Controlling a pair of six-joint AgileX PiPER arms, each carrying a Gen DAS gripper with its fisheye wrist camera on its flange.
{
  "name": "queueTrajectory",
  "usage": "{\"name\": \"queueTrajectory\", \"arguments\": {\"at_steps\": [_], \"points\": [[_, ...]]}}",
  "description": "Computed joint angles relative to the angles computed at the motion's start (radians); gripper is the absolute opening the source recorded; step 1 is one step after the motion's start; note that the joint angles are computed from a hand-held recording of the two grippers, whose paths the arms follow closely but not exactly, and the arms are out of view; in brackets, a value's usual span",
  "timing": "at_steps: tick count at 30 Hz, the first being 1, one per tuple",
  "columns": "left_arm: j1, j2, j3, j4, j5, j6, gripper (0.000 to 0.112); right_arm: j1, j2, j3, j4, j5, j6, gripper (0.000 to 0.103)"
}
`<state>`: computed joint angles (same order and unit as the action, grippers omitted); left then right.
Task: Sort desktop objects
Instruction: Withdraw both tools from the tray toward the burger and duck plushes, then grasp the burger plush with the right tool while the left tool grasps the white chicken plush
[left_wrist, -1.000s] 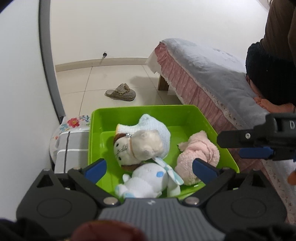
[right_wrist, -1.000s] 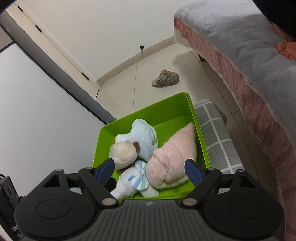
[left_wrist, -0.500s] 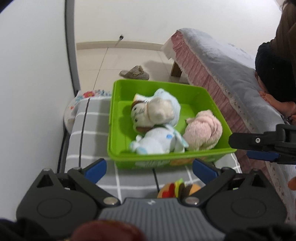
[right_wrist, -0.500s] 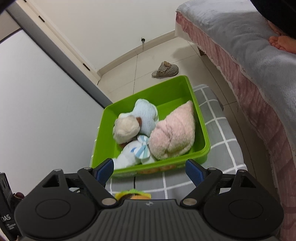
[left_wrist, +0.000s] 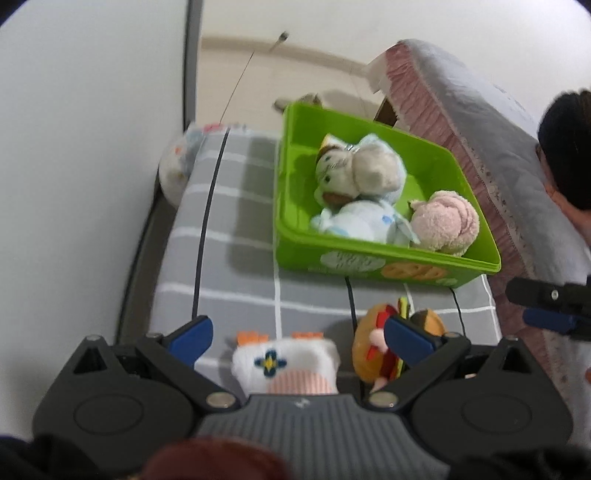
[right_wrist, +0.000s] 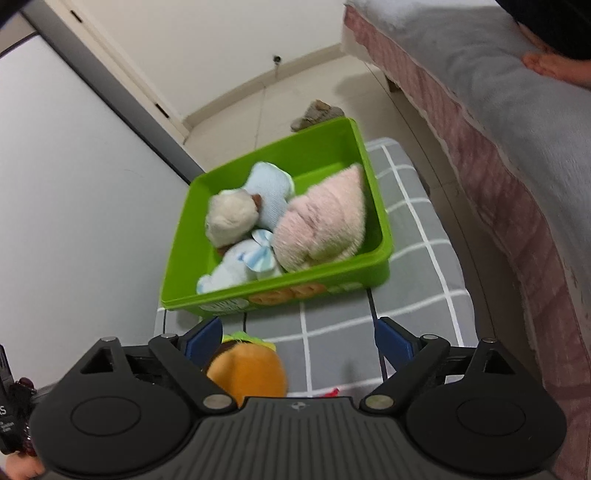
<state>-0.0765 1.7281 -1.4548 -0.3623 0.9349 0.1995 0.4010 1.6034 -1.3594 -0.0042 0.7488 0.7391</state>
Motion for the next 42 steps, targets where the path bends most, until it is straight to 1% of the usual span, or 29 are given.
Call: {"name": "queueTrajectory", "arguments": {"at_steps": [4, 8, 13, 20, 23, 26, 29, 36, 38, 42], "points": [[0.053, 0.025, 0.002, -0.089, 0.051, -0.006, 0.103, -0.010, -0.012, 0.024, 0.052, -0.014, -0.026, 0.090], [0.078, 0.035, 0.010, -0.137, 0.076, 0.000, 0.103, -0.005, -0.009, 0.030, 0.079, -0.017, -0.040, 0.091], [0.073, 0.046, 0.007, -0.107, 0.088, -0.012, 0.103, 0.011, 0.022, 0.018, 0.108, -0.003, -0.061, 0.092], [0.062, 0.061, 0.008, -0.068, 0.106, -0.005, 0.103, 0.016, 0.079, 0.022, 0.247, -0.029, -0.150, 0.092], [0.058, 0.063, 0.012, -0.062, 0.109, -0.001, 0.103, 0.021, 0.102, 0.016, 0.283, -0.039, -0.168, 0.092], [0.047, 0.068, 0.018, -0.048, 0.109, -0.001, 0.103, 0.033, 0.120, 0.002, 0.274, -0.044, -0.157, 0.093], [0.032, 0.071, 0.024, -0.031, 0.105, 0.002, 0.102, 0.037, 0.140, -0.006, 0.299, -0.051, -0.169, 0.093], [0.008, 0.067, 0.040, -0.006, 0.087, 0.015, 0.101, 0.057, 0.193, -0.064, 0.286, -0.013, -0.168, 0.093], [0.004, 0.066, 0.043, -0.009, 0.087, 0.022, 0.096, 0.063, 0.201, -0.071, 0.279, -0.017, -0.161, 0.093], [-0.002, 0.065, 0.049, -0.008, 0.084, 0.032, 0.093, 0.070, 0.211, -0.087, 0.257, -0.009, -0.152, 0.093]]}}
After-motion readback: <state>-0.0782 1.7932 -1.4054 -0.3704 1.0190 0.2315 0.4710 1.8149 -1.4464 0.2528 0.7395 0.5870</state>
